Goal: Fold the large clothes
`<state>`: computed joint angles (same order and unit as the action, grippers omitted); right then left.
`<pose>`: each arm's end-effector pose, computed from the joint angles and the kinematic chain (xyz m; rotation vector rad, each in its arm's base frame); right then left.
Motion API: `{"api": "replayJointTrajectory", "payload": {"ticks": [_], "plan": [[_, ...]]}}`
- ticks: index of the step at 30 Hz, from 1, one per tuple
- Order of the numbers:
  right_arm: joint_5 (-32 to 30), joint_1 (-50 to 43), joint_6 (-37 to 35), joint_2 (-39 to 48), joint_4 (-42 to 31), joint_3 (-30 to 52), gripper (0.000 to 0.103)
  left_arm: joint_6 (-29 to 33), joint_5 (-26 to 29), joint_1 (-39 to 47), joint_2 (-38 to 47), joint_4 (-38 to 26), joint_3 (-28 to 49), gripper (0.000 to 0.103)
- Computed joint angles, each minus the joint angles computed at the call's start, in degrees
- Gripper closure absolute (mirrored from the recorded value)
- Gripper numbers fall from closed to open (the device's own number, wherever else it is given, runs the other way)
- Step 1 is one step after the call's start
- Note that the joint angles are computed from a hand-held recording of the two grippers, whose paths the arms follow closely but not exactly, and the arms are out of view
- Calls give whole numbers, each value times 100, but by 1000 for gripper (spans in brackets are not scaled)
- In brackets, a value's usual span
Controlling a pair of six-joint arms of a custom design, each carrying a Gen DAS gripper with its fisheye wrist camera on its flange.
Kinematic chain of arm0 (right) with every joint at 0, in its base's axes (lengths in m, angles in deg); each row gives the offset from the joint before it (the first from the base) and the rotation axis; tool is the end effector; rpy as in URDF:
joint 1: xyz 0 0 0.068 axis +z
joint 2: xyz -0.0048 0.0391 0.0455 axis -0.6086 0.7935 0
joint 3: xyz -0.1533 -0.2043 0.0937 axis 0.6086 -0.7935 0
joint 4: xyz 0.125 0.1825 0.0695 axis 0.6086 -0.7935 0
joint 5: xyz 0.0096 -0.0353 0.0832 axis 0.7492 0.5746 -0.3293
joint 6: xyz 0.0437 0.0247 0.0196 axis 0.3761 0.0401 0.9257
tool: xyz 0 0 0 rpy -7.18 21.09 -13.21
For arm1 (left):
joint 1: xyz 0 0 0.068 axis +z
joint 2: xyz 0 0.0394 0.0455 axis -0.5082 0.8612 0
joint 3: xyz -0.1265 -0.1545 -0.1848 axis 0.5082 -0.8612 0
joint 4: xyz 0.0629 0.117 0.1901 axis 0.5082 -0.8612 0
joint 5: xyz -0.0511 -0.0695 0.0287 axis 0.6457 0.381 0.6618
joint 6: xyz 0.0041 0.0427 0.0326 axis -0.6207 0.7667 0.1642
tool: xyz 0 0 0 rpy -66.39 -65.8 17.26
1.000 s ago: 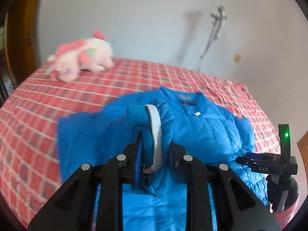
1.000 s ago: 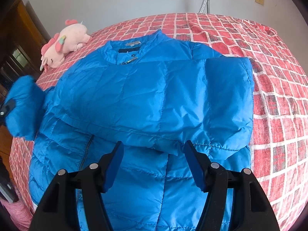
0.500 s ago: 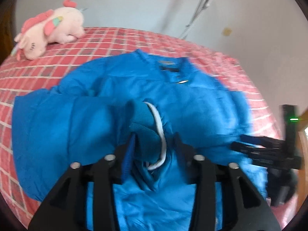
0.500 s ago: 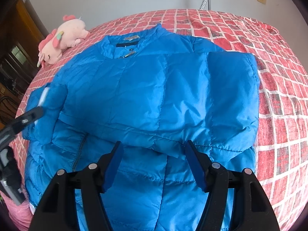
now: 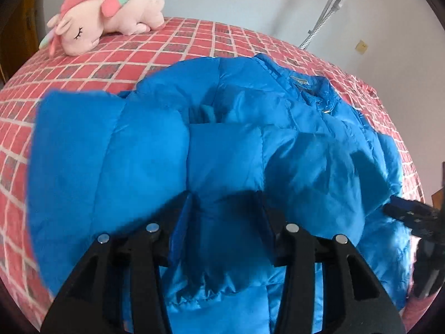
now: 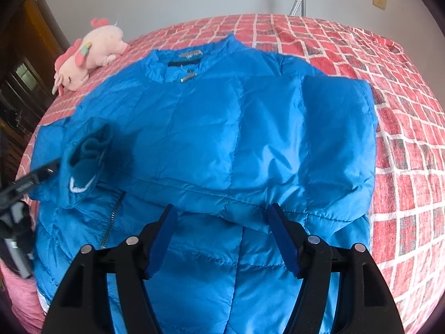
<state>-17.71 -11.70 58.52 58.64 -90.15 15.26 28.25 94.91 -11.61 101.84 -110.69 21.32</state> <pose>0.1987 0.1004 0.1812 -0.3818 2.6769 0.3494 0.1341 0.0348 0.1609 -0.2540 2.5467 -0.2579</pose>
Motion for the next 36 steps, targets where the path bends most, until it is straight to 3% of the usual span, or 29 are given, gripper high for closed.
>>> {"api": "replayJointTrajectory", "payload": {"ticks": [4,7,16,17,20,21,24,31,34,36], "plan": [[-435,50,-3,-236,-250,274,34,252,407,526,-305,-639,319,59],[-603,380,87,-59,-524,718,33,402,314,820,-741,-947,485,57],[-1014,1380,661,1525,-567,2050,33,514,276,1226,-603,-920,643,57],[-1141,1396,719,1701,-521,2129,36,551,340,1308,-622,-947,652,57],[-1546,1363,831,2191,-368,2335,68,690,440,1562,-793,-1024,690,57],[-1712,1320,852,2242,-279,2301,74,732,495,1639,-848,-1059,710,57],[-1652,1224,834,1925,-25,1986,83,888,751,1939,-992,-1203,793,57],[-1006,325,465,611,-316,1328,85,890,1002,1950,-1366,-1391,870,57],[-941,-417,187,171,-460,1059,85,594,710,1334,-1472,-1226,739,57],[-962,-927,-13,-21,-539,950,85,202,105,563,-1517,-959,582,57]]}}
